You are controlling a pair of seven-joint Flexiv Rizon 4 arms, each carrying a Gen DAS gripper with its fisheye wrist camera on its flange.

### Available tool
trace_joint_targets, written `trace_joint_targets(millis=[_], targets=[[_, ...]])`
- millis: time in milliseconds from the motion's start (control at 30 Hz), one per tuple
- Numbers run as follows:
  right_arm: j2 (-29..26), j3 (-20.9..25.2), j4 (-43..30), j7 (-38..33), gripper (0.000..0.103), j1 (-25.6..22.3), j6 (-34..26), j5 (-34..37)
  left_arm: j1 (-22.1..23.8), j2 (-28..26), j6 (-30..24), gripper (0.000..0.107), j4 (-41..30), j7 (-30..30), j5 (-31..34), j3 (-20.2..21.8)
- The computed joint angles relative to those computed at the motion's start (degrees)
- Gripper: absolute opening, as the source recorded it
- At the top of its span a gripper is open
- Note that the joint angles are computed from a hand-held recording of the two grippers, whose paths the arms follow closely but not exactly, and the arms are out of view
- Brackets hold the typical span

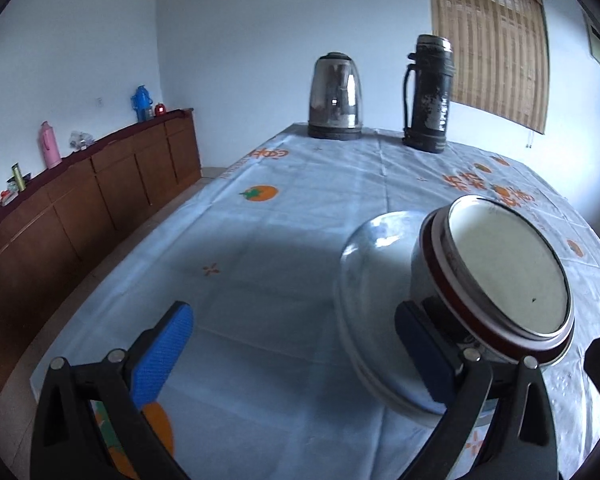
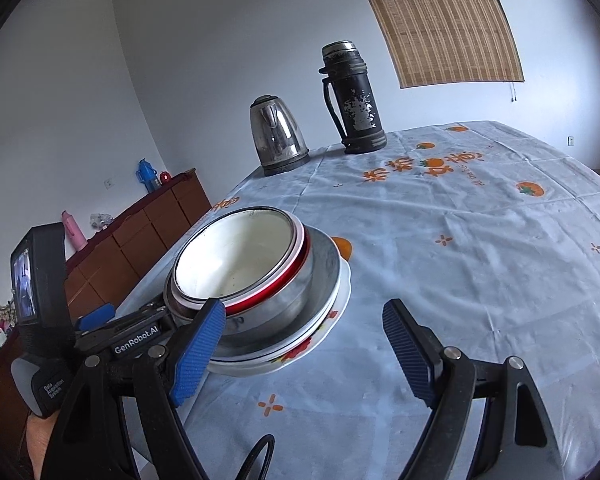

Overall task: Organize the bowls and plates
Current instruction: 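Pull both open grippers back from the finished stack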

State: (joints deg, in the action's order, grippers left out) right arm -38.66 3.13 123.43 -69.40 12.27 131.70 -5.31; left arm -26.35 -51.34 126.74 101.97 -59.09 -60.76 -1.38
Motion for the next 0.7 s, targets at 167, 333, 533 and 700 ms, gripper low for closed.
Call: trace_joint_targets(millis=[167, 333, 533, 700], targets=[[-0.07, -0.22, 0.29, -0.16, 0.083, 0.18, 1.12, 1.08, 0.02, 0.22, 0.48, 0.102, 0.64, 0.13, 0.45, -0.18], [-0.51, -0.20, 0.50, -0.60, 0.083, 0.75, 4.16, 2.45, 2.75, 2.24, 1.59, 0.102, 5.26, -7.14, 6.75, -1.61], [-0.35, 0.15, 1.25, -0.44, 0.083, 0.84, 5.16, 2.64, 3.20, 3.74, 3.77, 0.102, 9.02, -12.88, 14.50, -1.06], [0.55, 0.18, 3.12, -0.77, 0.083, 0.52, 6.93, 2.61, 3.34, 5.21, 5.63, 0.102, 11.75, -16.23, 19.95, -1.17]])
